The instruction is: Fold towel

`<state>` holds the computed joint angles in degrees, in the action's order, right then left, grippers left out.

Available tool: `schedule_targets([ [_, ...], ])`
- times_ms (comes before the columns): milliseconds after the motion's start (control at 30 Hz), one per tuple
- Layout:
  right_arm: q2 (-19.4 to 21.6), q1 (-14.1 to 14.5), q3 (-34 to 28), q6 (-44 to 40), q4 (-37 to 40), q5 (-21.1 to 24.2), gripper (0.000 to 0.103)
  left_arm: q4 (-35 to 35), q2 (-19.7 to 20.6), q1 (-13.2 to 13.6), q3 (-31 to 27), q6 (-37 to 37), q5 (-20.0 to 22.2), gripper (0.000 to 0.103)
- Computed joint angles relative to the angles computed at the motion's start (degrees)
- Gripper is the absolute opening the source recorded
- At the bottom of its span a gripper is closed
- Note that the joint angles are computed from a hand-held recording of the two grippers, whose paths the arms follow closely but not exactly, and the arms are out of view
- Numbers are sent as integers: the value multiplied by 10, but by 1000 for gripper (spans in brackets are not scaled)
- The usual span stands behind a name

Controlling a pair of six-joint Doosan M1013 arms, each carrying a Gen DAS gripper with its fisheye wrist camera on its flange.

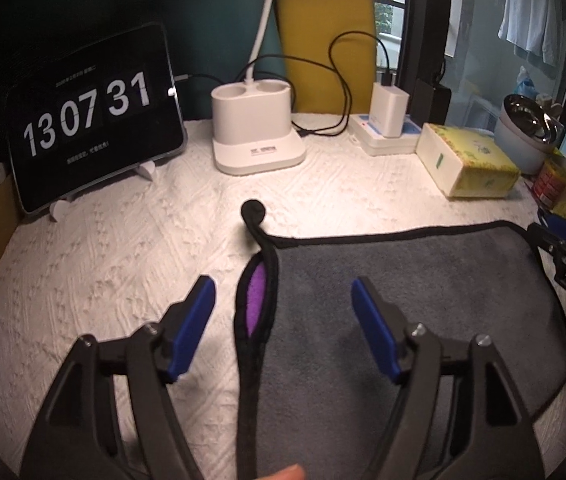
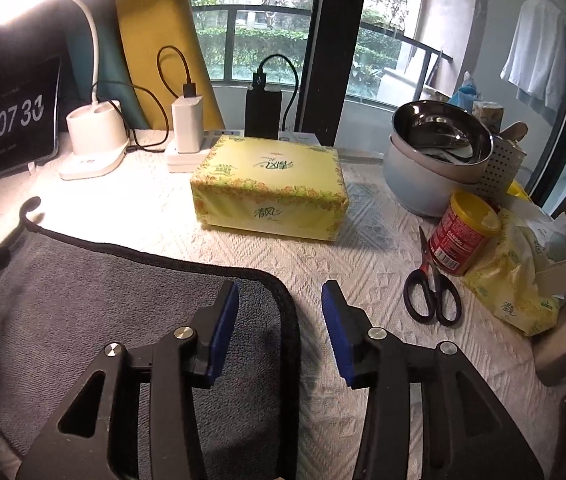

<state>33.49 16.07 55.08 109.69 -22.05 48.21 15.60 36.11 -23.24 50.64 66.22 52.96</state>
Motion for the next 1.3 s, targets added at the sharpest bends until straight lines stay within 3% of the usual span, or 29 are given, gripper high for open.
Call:
schedule_targets([
  [100,-13,3,14,6,2,-13,46,0,-12,-2,14,-4,-8,73],
  [167,-20,5,21,8,0,-19,46,-1,-22,-4,25,-9,-15,83],
  [267,-30,9,34,9,-2,-26,47,5,-35,-7,40,-19,-27,89],
  [1300,-131,49,158,60,-50,-82,47,46,-157,-35,199,-48,-132,92],
])
